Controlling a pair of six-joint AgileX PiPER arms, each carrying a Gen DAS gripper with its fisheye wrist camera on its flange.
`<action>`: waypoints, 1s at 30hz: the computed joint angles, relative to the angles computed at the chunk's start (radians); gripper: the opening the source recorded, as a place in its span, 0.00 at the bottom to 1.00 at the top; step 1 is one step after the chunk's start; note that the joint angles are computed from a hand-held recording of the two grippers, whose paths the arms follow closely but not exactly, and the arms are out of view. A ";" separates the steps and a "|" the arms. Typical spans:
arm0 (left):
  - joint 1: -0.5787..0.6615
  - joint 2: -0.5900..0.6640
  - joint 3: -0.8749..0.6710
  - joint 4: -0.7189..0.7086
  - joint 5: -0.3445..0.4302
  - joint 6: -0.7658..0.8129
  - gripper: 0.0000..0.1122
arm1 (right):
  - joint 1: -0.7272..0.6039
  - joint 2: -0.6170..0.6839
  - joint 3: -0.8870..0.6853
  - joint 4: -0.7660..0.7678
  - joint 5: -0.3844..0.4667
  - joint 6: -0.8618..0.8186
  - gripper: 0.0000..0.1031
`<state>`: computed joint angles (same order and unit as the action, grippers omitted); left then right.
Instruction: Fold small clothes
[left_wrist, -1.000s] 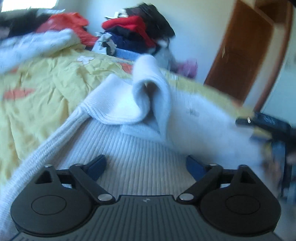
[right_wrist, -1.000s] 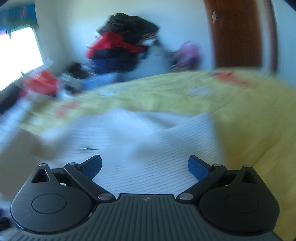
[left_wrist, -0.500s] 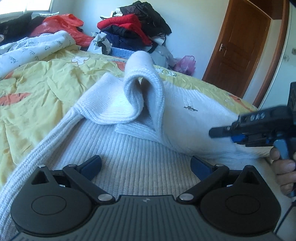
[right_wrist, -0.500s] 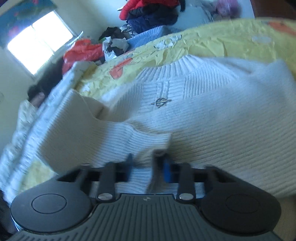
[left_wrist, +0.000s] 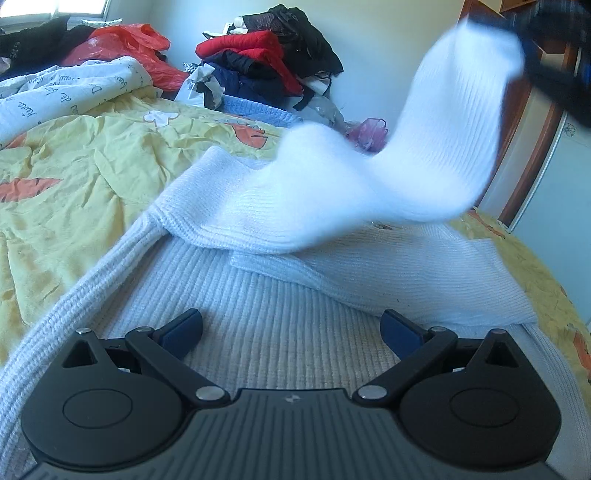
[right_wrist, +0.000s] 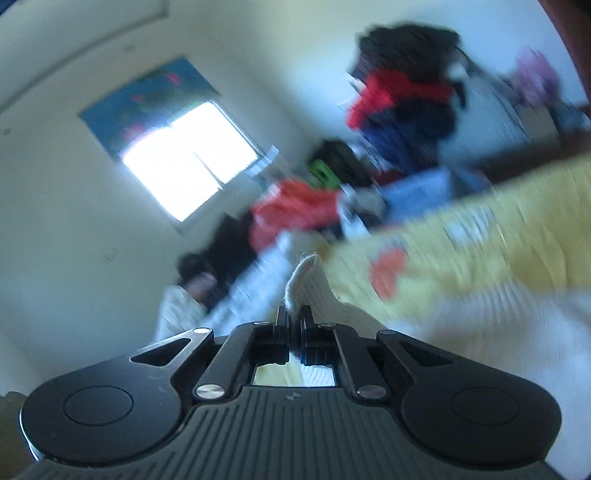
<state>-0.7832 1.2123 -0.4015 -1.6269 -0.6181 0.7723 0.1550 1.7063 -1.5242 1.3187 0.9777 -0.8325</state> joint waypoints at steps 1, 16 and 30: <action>0.001 -0.001 0.000 0.000 0.000 0.000 0.92 | -0.005 0.012 -0.057 -0.012 0.009 0.022 0.09; 0.002 0.003 -0.001 0.005 0.001 -0.006 0.92 | -0.274 0.060 0.198 -0.205 -0.078 -0.008 0.09; -0.004 0.014 -0.014 -0.020 -0.008 0.028 0.92 | -0.266 -0.135 0.634 0.132 -0.324 -0.454 0.54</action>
<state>-0.7870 1.2266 -0.4152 -1.6468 -0.6265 0.7999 -0.1114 1.5716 -0.8906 1.4511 0.6540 -1.2861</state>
